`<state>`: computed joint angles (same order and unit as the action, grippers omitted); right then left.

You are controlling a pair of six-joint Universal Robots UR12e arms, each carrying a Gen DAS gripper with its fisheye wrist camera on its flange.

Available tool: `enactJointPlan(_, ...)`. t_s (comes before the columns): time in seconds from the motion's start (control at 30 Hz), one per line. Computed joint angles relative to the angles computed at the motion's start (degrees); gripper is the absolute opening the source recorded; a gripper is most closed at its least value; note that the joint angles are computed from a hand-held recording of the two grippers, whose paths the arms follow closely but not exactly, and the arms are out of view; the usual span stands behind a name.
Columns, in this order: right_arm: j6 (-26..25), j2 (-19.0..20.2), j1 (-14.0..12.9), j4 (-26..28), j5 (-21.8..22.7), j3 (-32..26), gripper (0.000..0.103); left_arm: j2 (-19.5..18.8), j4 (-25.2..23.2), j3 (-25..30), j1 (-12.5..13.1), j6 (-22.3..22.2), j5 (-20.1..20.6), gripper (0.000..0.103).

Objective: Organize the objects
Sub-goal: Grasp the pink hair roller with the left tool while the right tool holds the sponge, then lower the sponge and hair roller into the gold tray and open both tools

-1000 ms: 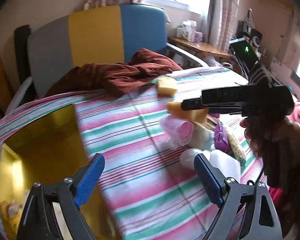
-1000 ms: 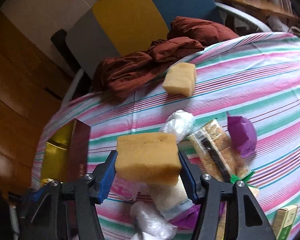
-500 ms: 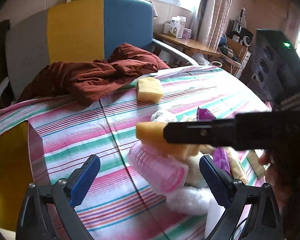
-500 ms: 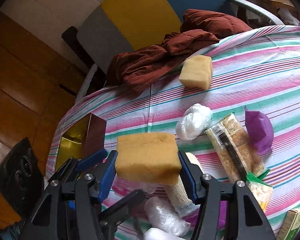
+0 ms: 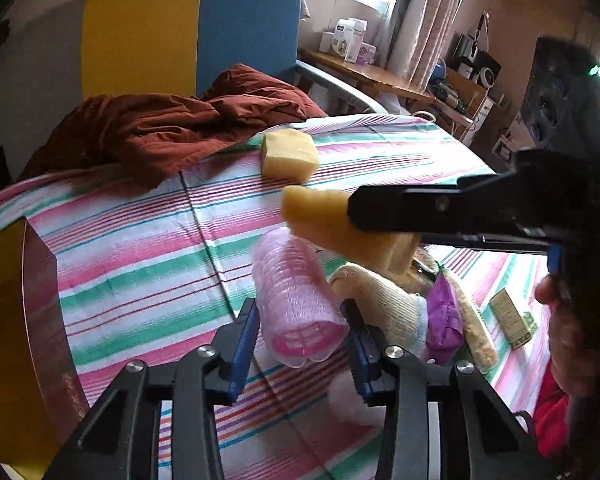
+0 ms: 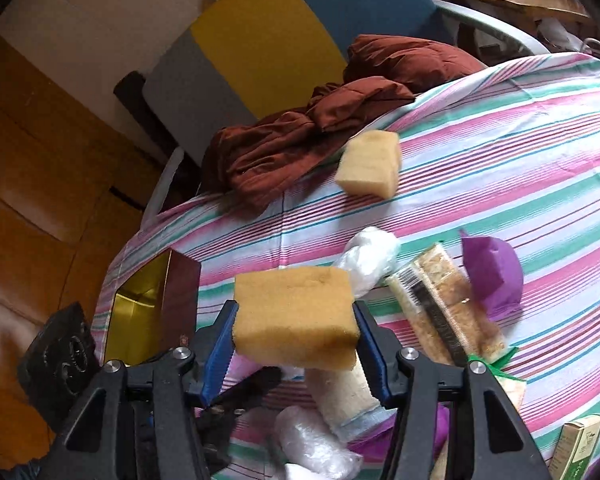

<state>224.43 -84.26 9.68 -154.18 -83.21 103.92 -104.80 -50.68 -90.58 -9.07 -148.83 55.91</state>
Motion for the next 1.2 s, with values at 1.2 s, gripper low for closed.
enactJointPlan(1.2, -10.7, 17.0, 12.2, 10.1, -3.9, -26.2, 0.069, 5.1, 18.2, -5.2, 17.7, -16.6, 14.6, 0.053)
